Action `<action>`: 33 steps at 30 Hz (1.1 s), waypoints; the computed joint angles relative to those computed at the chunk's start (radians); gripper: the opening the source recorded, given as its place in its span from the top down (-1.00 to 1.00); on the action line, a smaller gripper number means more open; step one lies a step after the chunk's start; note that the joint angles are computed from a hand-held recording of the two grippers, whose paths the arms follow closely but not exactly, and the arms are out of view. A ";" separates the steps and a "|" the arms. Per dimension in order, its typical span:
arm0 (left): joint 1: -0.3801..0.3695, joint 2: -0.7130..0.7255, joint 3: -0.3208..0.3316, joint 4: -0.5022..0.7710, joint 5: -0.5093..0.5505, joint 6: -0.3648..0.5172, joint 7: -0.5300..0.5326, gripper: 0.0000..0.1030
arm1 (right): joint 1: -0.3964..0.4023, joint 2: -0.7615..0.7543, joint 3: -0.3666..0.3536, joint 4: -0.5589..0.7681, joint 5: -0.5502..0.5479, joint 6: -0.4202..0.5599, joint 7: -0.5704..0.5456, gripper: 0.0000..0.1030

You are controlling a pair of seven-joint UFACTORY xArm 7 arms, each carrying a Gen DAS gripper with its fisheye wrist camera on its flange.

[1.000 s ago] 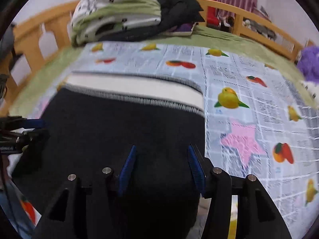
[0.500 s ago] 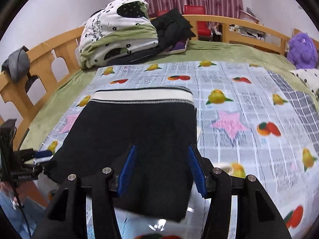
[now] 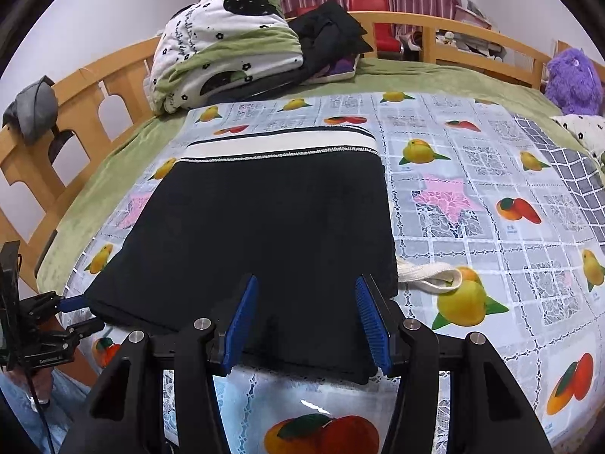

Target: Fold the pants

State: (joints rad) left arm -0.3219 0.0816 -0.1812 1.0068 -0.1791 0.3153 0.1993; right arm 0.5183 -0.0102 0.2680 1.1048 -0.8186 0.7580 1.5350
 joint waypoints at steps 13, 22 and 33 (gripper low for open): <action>0.018 0.056 -0.021 0.043 -0.232 0.017 0.124 0.69 | 0.004 0.035 -0.012 0.016 0.063 0.011 -0.053 -0.03; 0.025 -0.060 -0.008 -0.028 -0.299 0.057 0.188 0.38 | 0.003 0.016 -0.029 -0.018 0.135 -0.003 -0.079 -0.03; -0.005 -0.082 0.030 0.014 -0.558 0.053 0.368 0.38 | -0.016 -0.003 -0.017 -0.038 0.087 -0.034 -0.034 -0.03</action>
State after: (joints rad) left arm -0.3265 -0.0004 -0.1517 1.0203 -0.7373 0.3679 0.5668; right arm 0.5028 -0.0129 0.2509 1.0671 -0.7312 0.7238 1.5013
